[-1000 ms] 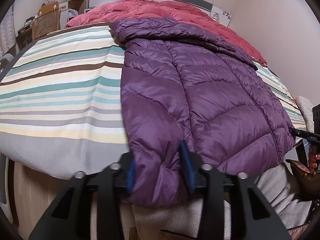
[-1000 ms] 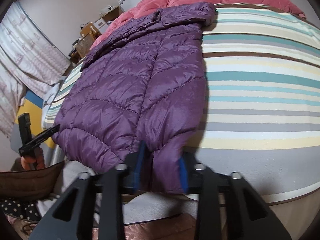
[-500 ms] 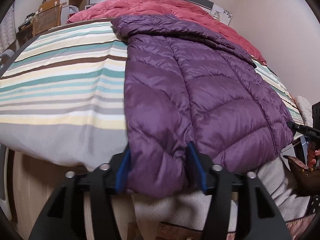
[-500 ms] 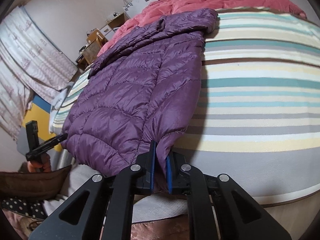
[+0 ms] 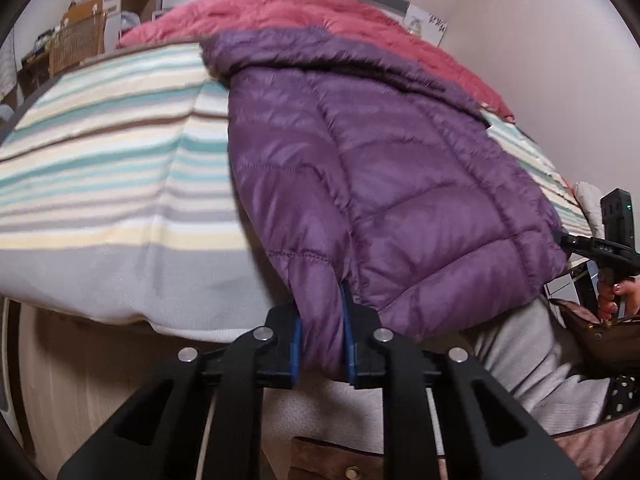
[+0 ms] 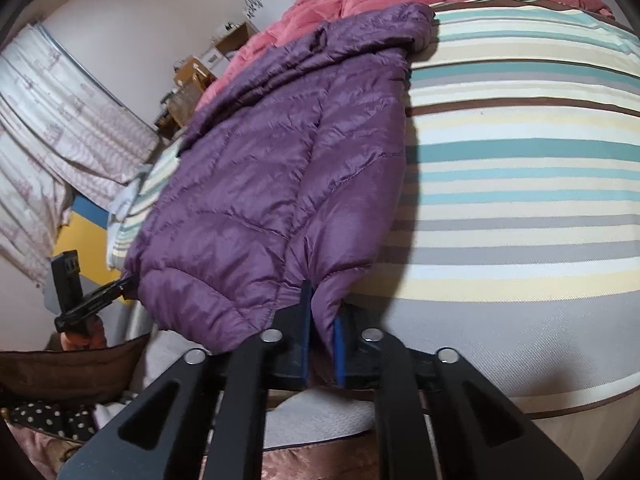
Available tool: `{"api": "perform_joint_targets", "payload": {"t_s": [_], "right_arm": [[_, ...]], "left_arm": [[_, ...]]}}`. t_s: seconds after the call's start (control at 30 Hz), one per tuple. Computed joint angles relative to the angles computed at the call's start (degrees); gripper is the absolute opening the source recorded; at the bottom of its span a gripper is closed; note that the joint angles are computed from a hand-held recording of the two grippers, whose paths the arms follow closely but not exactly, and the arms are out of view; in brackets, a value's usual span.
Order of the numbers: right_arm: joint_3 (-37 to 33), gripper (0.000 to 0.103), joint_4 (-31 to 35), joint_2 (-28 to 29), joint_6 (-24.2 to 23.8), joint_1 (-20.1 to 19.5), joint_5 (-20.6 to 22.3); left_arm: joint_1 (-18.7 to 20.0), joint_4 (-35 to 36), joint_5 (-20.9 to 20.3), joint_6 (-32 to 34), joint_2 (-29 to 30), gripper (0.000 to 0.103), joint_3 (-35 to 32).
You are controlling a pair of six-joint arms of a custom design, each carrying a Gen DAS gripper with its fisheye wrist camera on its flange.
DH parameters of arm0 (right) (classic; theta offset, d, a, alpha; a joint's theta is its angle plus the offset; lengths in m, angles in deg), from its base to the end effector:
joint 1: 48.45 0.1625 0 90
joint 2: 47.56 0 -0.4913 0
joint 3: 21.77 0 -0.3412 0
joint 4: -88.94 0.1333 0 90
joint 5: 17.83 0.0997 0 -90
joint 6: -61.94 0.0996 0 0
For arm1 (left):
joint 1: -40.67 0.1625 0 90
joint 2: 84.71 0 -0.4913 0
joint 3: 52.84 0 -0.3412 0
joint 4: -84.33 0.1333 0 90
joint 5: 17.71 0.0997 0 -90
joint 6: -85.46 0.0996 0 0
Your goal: Fold large clothes
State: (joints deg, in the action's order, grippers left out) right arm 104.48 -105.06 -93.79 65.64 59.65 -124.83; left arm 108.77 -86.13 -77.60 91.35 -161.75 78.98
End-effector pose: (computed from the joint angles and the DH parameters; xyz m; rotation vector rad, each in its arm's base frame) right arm 0.2633 -0.4703 0.1347 0.2679 -2.8435 0.6760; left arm 0.0081 -0.4712 0.3281 0.4701 2.5649 -0.6850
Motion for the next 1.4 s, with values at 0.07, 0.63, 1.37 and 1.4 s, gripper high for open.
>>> {"api": "perform_joint_targets", "payload": {"t_s": [0.07, 0.63, 1.37, 1.4], "right_arm": [[0.8, 0.007, -1.1, -0.9, -0.3, -0.3, 1.7], [5.9, 0.004, -7.1, -8.7, -0.3, -0.6, 17.6], [-0.4, 0.004, -11.9, -11.7, 2.3, -0.4, 32.0], [-1.5, 0.004, -11.3, -11.5, 2.4, -0.6, 31.8]], "left_arm": [[-0.5, -0.5, -0.7, -0.2, -1.2, 0.013, 0.3], [-6.4, 0.5, -8.7, -3.9, -13.4, 0.008, 2.3], [-3.2, -2.9, -19.1, -6.8, -12.9, 0.009, -8.2], [-2.3, -2.3, -19.7, -7.0, -11.7, 0.009, -9.7]]}}
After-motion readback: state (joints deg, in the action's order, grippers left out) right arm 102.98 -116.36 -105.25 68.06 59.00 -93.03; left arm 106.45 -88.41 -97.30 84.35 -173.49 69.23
